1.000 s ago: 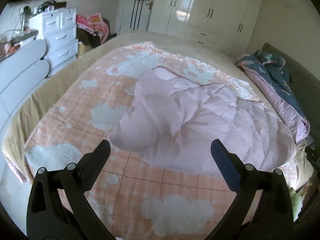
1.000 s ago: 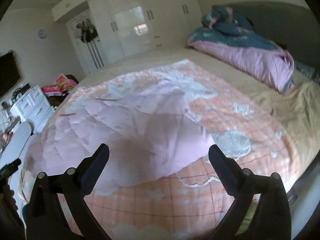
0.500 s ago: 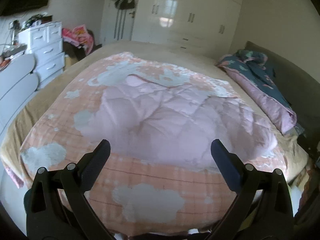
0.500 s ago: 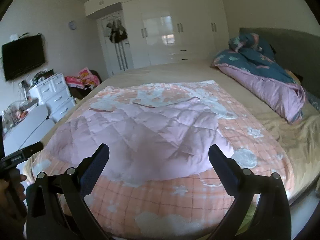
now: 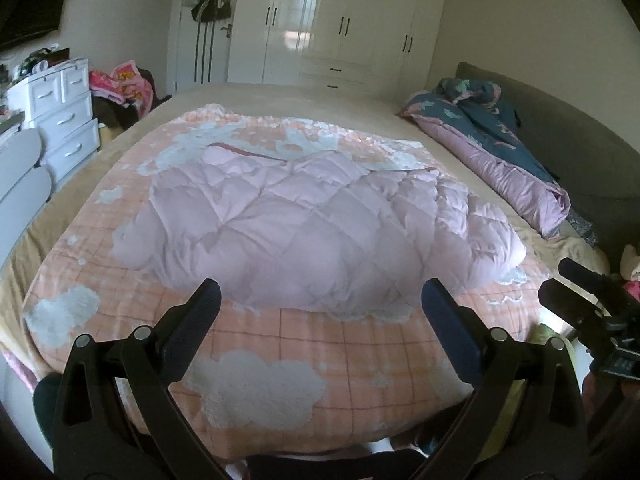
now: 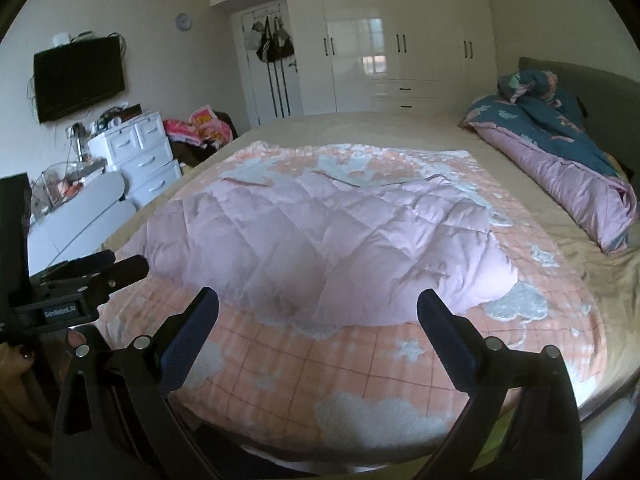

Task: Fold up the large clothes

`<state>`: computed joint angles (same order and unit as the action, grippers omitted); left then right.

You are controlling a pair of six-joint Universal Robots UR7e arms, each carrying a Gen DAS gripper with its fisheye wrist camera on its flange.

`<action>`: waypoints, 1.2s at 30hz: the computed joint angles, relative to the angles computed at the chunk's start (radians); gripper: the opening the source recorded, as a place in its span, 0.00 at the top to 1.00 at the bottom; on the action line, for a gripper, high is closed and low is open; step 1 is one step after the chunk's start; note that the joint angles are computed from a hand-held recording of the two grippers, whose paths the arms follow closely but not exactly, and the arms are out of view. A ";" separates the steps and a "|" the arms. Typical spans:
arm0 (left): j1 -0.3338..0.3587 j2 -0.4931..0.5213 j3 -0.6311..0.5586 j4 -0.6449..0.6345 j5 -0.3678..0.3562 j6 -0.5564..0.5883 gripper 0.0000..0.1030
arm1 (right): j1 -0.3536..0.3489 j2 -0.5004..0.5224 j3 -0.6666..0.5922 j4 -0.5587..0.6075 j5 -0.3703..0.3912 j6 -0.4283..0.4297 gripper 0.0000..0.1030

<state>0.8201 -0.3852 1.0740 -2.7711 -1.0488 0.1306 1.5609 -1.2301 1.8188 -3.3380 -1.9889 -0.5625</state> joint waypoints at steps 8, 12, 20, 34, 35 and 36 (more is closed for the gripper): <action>0.003 0.003 -0.012 0.014 0.022 -0.021 0.09 | 0.000 0.004 0.000 -0.004 -0.002 0.001 0.04; 0.003 -0.001 -0.007 0.011 0.025 -0.022 0.09 | -0.001 0.001 0.000 0.003 0.003 0.009 0.04; 0.003 0.002 -0.016 0.013 0.047 -0.026 0.09 | -0.003 -0.003 0.004 0.007 0.006 0.017 0.04; -0.004 -0.001 -0.003 -0.003 0.080 -0.022 0.09 | -0.003 -0.003 0.006 0.013 0.002 0.021 0.04; -0.004 -0.001 -0.004 -0.004 0.080 -0.021 0.09 | -0.003 -0.003 0.007 0.013 0.002 0.022 0.04; -0.004 -0.002 -0.002 -0.007 0.081 -0.020 0.09 | -0.004 -0.004 0.007 0.013 0.001 0.022 0.04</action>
